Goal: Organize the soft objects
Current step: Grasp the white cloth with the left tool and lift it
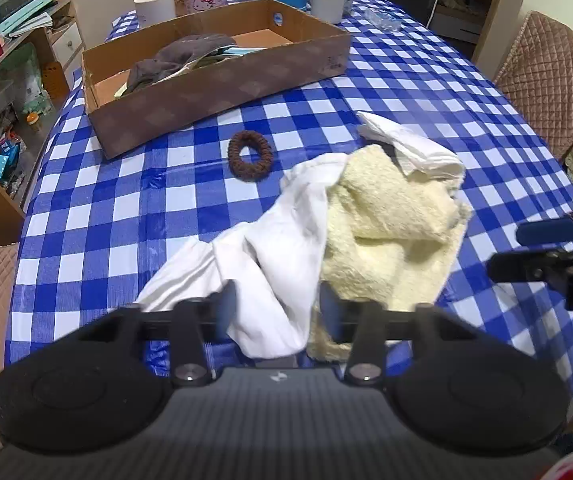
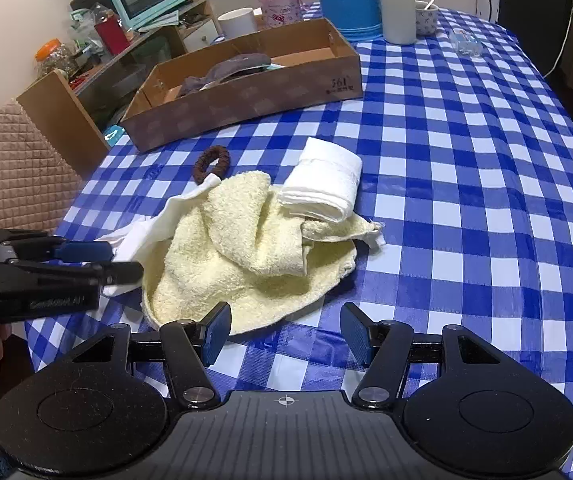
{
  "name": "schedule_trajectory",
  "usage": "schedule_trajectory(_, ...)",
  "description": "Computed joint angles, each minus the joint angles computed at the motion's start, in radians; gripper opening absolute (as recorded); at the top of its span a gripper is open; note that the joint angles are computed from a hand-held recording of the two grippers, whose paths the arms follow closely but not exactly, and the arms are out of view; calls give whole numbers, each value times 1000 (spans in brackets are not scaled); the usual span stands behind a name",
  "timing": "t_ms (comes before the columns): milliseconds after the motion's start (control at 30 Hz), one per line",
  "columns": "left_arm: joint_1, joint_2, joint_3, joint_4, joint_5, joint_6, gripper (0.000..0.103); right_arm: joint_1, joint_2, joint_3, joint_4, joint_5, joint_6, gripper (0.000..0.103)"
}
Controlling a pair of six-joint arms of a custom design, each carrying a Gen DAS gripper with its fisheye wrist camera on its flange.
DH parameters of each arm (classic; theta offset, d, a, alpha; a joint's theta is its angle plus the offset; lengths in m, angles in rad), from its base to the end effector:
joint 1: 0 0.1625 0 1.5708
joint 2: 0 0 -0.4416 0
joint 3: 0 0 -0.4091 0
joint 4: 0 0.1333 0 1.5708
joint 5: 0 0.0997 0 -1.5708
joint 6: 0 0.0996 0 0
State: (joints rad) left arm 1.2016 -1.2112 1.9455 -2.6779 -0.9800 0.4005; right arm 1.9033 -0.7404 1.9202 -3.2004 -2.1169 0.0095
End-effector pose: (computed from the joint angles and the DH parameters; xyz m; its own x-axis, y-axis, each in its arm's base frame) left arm -0.0340 -0.6110 0.2610 -0.6496 0.4404 -0.6197 0.6400 0.7567 -0.1331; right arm 0.2758 -0.5487 0.0489 -0.8842 -0.0574 0.4636 -0.2856 0.8518 -0.4392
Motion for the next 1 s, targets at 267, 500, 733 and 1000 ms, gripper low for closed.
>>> schedule_trajectory(267,26,-33,-33,-53,10,8,3,-7,1,-3,-8,3,6,60)
schedule_trajectory(500,51,-61,-66,-141,115,37,3,-11,7,-18,-3,17,-8,60)
schedule_trajectory(733,105,-46,-82,-87,194,-37,4,-12,12,-27,13,26,-14,60)
schedule_trajectory(1000,127,-82,-66,34,147,-120,30,-10,12,-24,6,19,-14,60)
